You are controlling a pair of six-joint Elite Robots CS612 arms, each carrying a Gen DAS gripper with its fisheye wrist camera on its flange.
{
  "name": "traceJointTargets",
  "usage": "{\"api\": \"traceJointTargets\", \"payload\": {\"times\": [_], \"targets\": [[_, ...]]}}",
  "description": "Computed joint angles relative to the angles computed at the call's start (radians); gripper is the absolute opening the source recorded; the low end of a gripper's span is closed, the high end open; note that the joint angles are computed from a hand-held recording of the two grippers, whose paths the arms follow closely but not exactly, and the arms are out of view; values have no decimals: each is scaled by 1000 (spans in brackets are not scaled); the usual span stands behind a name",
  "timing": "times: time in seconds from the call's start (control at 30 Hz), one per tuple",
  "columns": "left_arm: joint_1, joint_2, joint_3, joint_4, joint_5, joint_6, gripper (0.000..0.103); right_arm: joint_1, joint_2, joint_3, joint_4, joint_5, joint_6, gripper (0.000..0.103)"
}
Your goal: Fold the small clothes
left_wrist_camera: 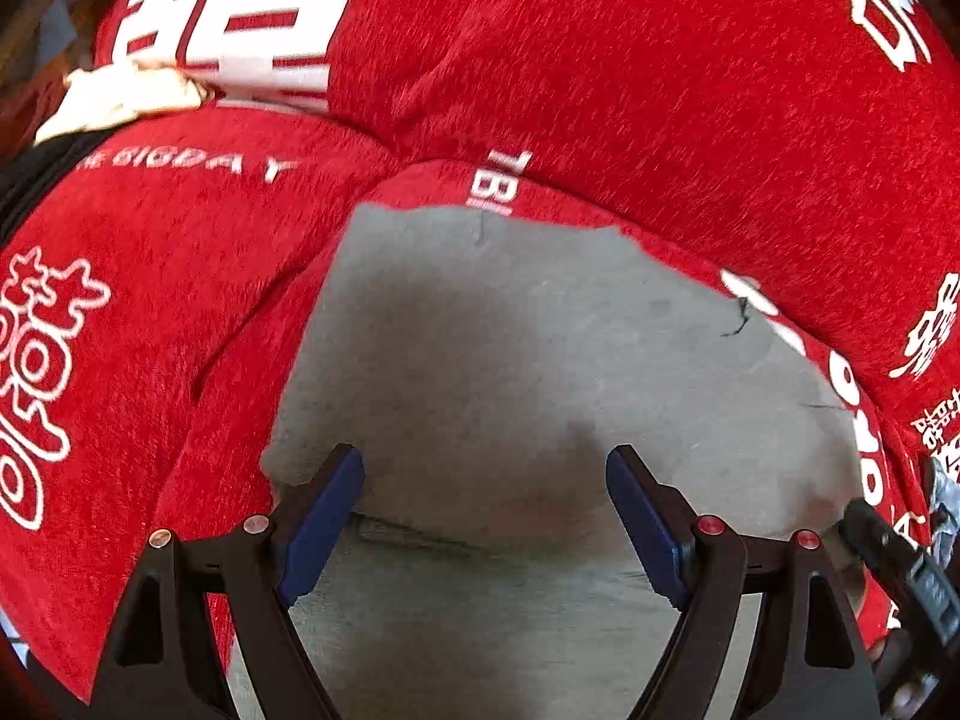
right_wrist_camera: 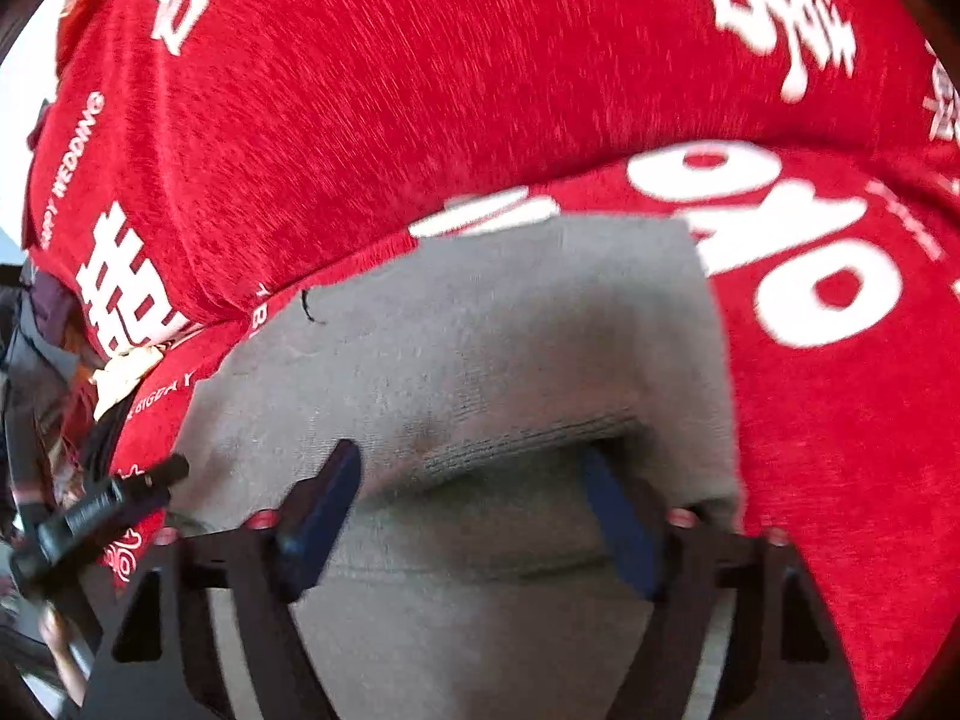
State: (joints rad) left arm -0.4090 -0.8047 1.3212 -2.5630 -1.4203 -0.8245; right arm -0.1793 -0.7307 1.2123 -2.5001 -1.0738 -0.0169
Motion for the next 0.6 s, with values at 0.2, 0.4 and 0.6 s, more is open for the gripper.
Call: {"api": "traceJointTargets", "payload": {"times": [0.2, 0.4, 0.6], "targets": [[-14, 10, -13, 32, 54, 78, 84, 12, 33, -64, 26, -33, 23, 8], [13, -18, 35, -79, 40, 9, 84, 1, -8, 17, -168, -64, 65, 8], [33, 11, -13, 46, -27, 45, 84, -12, 10, -3, -35, -55, 77, 16]]}}
